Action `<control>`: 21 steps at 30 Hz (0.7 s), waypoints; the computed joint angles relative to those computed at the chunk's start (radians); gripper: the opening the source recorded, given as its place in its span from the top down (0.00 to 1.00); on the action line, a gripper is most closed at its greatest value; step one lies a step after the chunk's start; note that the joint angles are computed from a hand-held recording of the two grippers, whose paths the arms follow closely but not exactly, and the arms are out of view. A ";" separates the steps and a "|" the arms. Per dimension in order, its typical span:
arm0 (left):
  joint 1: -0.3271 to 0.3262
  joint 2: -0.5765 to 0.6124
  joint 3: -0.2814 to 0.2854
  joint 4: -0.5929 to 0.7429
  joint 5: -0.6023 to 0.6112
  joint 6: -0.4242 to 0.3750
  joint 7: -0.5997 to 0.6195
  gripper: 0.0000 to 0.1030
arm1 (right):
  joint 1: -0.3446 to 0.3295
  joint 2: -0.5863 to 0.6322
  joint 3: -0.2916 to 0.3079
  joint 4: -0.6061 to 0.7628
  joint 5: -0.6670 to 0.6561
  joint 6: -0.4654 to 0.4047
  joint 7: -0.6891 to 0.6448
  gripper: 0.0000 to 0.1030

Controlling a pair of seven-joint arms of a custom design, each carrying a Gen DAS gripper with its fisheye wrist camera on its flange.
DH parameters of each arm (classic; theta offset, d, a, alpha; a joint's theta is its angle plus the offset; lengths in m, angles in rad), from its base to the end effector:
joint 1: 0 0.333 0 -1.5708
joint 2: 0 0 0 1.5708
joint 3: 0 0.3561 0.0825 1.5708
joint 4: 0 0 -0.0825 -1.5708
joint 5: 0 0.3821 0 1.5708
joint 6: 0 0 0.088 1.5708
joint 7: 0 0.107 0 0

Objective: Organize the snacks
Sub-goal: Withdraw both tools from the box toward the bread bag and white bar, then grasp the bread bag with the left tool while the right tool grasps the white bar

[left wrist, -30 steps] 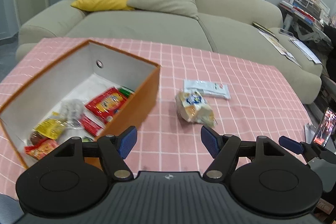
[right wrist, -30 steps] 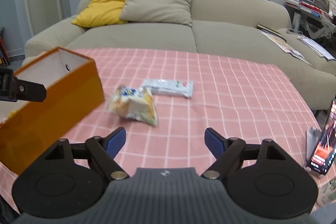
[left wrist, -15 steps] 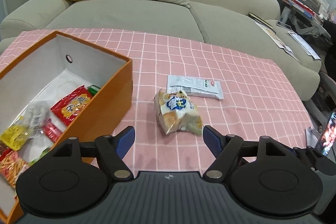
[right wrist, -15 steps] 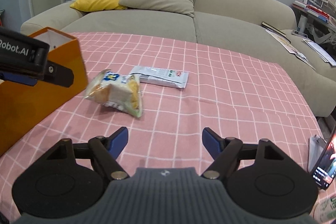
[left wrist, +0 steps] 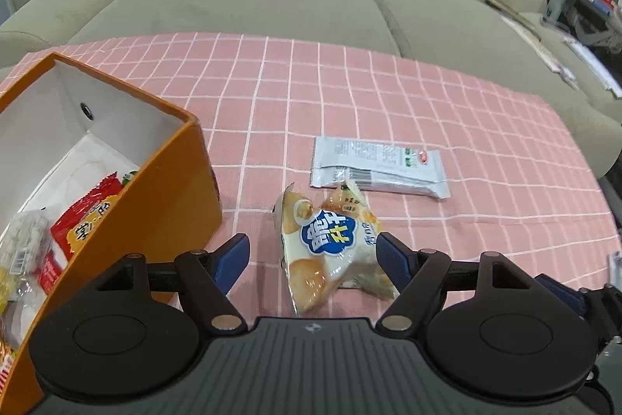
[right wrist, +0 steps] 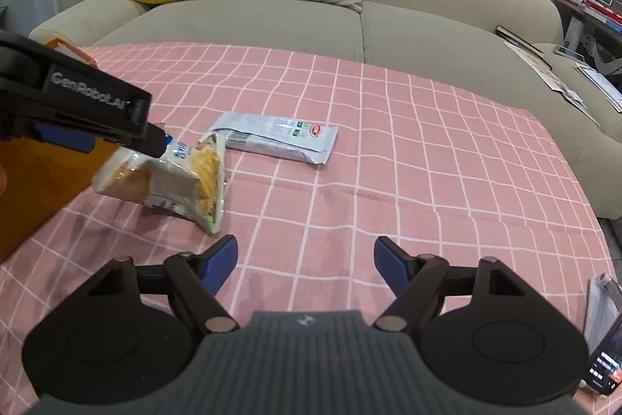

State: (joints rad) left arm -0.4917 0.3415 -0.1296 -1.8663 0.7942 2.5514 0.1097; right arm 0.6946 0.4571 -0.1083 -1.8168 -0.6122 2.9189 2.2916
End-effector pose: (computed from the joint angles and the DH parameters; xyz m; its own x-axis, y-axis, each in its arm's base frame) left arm 0.5436 -0.3910 0.4077 0.2255 -0.9687 0.1042 -0.7927 -0.2446 -0.5584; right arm 0.5598 0.4274 0.3906 0.4099 -0.9096 0.0683 -0.6765 -0.3533 -0.6462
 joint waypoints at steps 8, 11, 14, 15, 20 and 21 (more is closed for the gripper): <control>0.015 0.044 -0.001 0.037 -0.079 0.008 0.084 0.16 | -0.076 0.070 0.069 0.073 0.098 0.018 -0.181 0.27; 0.019 0.052 0.005 0.035 -0.109 0.030 0.096 0.22 | -0.110 0.108 0.105 0.112 0.145 0.042 -0.301 0.27; 0.020 0.056 0.014 0.032 -0.128 0.054 0.094 0.28 | -0.140 0.149 0.134 0.155 0.173 0.067 -0.424 0.27; 0.020 0.060 0.015 0.037 -0.134 0.051 0.103 0.30 | -0.154 0.163 0.149 0.171 0.183 0.071 -0.468 0.26; 0.014 0.076 0.015 0.068 -0.159 0.015 0.159 0.38 | -0.221 0.261 0.227 0.303 0.242 0.039 -0.681 0.21; 0.014 0.079 0.014 0.074 -0.167 0.004 0.171 0.39 | -0.234 0.282 0.243 0.334 0.258 0.026 -0.720 0.21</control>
State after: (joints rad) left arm -0.4775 0.4206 -0.1156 -1.7925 0.6271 2.5555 0.2803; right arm 0.4610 0.7393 0.1350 -1.4833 -0.3542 2.9450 1.5720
